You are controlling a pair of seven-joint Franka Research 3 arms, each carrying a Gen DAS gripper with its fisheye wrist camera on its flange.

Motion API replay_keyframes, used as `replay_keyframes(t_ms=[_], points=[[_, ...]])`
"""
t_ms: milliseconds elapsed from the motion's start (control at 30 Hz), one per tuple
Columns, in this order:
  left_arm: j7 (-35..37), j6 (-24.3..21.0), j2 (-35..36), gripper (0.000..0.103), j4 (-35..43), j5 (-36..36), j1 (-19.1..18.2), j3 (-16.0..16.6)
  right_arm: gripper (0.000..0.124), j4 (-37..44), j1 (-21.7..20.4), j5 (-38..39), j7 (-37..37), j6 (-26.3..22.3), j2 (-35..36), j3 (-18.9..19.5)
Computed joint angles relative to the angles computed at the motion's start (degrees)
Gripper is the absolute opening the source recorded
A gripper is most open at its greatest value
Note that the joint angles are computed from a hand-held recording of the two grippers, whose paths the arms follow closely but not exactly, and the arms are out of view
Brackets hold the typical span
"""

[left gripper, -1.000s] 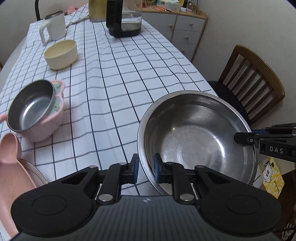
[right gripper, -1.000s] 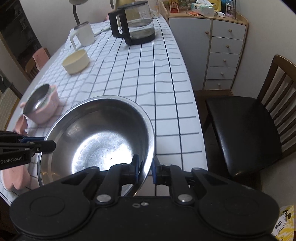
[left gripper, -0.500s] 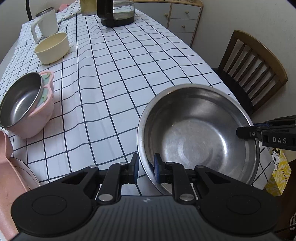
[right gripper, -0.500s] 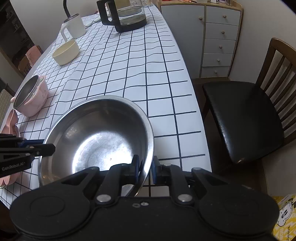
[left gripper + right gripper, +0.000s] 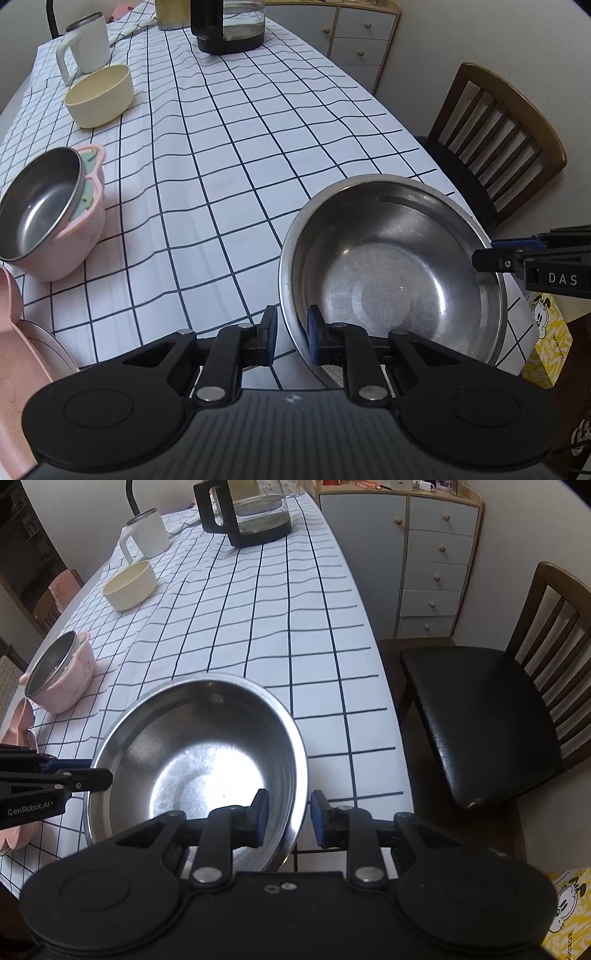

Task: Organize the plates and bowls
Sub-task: 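Lift and carry the steel bowl with both tools toward the pink pot, then lower the steel bowl onto the table and open both tools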

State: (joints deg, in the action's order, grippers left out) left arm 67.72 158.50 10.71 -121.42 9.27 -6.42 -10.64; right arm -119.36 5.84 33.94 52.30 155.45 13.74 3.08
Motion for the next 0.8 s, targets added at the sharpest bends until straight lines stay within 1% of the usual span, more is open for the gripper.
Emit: replay_keyframes(t_ms=[200, 267, 433, 600, 667, 733, 767, 800], points=[[1.1, 2.3, -3.5, 0.016, -2.2, -1.1, 0.8, 0.1, 0.035, -0.3, -0.2, 1.9, -3.4, 0.7, -1.8, 0.7], [1.5, 3.3, -4.5, 0.016, -2.8, -1.8, 1.0, 0.3, 0.037, -0.1, -0.3, 3.4, -4.9, 0.3, -2.4, 1.0], [0.6, 5.5, -7.1, 0.016, -4.2, -2.4, 1.6, 1.2, 0.048, 1.3, 0.2, 7.0, -7.7, -1.6, -3.3, 1.4], [-3.5, 7.6, -10.2, 0.016, -5.8, 1.5, 2.3, 2.6, 0.056, 2.9, 1.4, 9.6, -10.7, -3.3, -4.2, 1.7], [-4.0, 8.0, -11.1, 0.017, -6.2, 2.0, 2.8, 2.9, 0.060, 3.6, 2.0, 10.6, -12.1, -3.3, -4.4, 1.9], [-5.7, 8.4, -11.7, 0.017, -6.4, 4.1, 3.4, 3.3, 0.063, 4.4, 2.6, 11.7, -13.5, -3.2, -4.4, 2.2], [-5.9, 8.4, -12.0, 0.019, -6.4, 4.4, 3.7, 3.5, 0.064, 4.9, 3.1, 11.7, -13.4, -3.1, -4.3, 2.2], [-5.3, 8.6, -12.2, 0.023, -6.5, 3.8, 3.9, 3.7, 0.064, 5.4, 3.5, 11.9, -13.1, -3.1, -4.2, 2.3]])
